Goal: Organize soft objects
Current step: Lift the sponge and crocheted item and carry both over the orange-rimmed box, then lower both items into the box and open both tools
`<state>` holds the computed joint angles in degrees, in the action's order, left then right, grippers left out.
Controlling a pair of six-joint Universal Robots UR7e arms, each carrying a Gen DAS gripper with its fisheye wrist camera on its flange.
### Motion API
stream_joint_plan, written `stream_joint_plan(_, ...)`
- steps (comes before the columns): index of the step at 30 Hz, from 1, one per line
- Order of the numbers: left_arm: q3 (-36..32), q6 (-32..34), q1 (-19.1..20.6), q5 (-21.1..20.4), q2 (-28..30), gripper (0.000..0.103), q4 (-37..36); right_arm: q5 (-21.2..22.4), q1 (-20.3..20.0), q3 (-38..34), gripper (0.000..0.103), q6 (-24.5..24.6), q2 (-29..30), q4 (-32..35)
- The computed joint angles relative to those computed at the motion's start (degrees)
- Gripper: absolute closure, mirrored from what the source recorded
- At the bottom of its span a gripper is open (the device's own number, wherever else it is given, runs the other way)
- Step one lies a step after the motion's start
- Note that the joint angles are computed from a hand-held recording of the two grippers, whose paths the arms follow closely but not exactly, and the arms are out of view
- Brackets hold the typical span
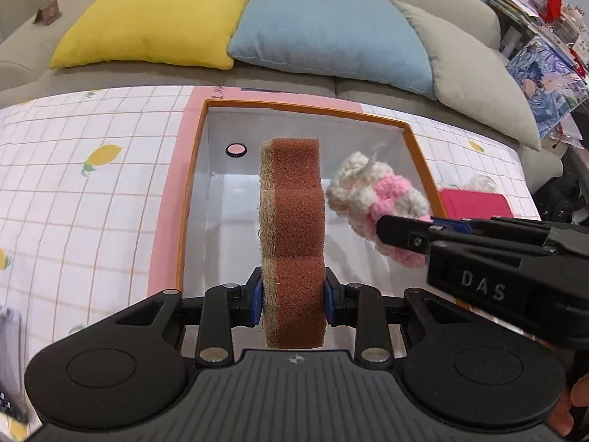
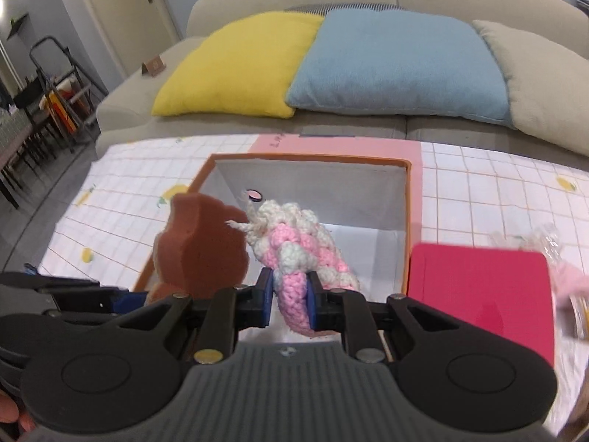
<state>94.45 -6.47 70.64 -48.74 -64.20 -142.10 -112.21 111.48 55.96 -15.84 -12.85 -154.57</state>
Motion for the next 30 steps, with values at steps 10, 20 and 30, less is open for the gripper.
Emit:
stream_joint_plan(10, -10.5, 1.8, 4.1, -0.7, 7.9, 0.069, 4.5, -4.6, -0.6, -19.6, 0.086, -4.6, 11.5, 7.8)
stream_joint_plan(20, -14.3, 4.8, 5.2, -0.1, 11.2, 0.068, 6.8, -6.8, -1.7, -31.4, 0.087, -8.2, 18.0, 14.0)
stream_joint_plan(30, -14.8, 9.5, 5.2, -1.8, 11.1, 0.037, 6.8, -4.1, -2.2, -35.2, 0.074, -7.9, 19.2, 19.3)
